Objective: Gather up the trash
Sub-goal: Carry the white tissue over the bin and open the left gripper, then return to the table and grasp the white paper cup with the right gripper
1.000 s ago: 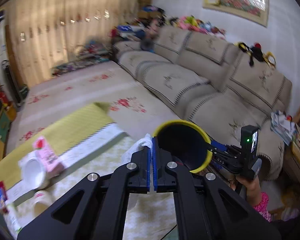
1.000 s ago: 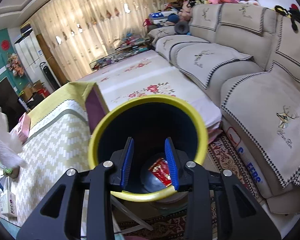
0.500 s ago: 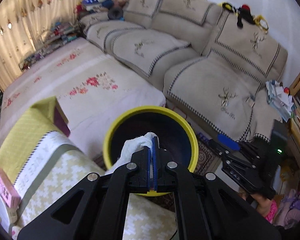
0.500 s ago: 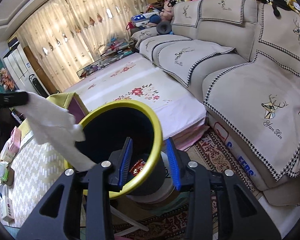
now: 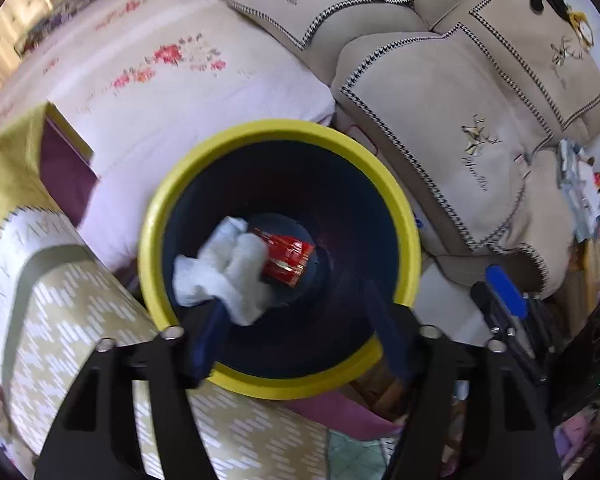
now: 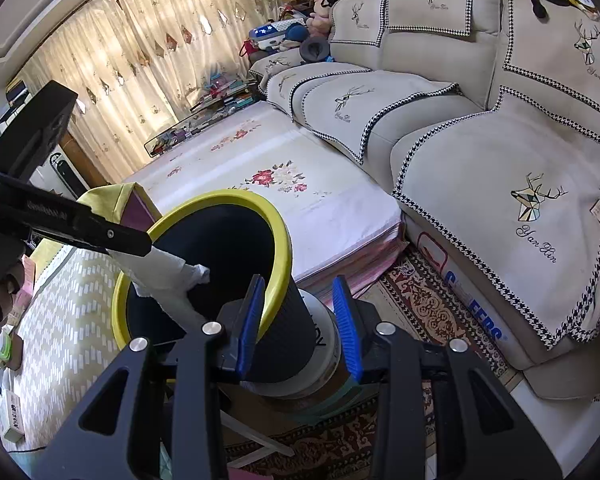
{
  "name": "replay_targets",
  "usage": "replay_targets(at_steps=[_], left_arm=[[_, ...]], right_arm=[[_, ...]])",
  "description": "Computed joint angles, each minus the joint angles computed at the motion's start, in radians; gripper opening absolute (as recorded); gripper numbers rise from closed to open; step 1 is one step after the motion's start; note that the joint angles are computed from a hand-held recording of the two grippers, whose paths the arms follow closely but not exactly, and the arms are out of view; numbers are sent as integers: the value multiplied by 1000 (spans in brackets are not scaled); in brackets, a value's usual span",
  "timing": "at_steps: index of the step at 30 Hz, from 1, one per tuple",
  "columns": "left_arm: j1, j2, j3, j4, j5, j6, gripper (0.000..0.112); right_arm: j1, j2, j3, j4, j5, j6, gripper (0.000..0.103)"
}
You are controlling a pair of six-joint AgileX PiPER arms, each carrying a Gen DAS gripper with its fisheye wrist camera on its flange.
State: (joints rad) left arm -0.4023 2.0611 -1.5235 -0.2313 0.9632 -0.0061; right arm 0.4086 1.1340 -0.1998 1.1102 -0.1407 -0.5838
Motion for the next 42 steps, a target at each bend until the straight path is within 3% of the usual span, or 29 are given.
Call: replay_targets(at_steps=[5,12,18,21,23,25,26,31,34,38,42], left_arm=[[52,11,2,-149,24,75,79],[171,74,-7,-471,128,116,85],[279,74,206,-905,109,171,93],[302,10,364,-1053,-1,217,98],[298,8,380,-1020,-40,180,98],[307,4,363,-971,-31,130,98],[280,-17,335,-887,-77,123,98],[256,-56,288,-806,-49,95,98],[191,-145,245,-583,-132,22,98],[163,-274,222,-325,-141,-52,98],[113,-498,355,-9,-240,-190,98]], right_arm=[[21,-7,14,0,-10,21,34],[63,-4,43,-42,-24,97,34],[69,-1,66,-168,-27,232,34],[50,15,73,-327,-25,388,34],[39,27,77,-453,-26,509,34],[43,30,77,-467,-29,524,34],[52,30,74,-454,-29,515,34],[180,47,33,-189,-64,288,35],[197,49,24,-212,-64,320,35],[228,48,23,-92,-73,220,41],[242,46,19,-21,-75,163,40]])
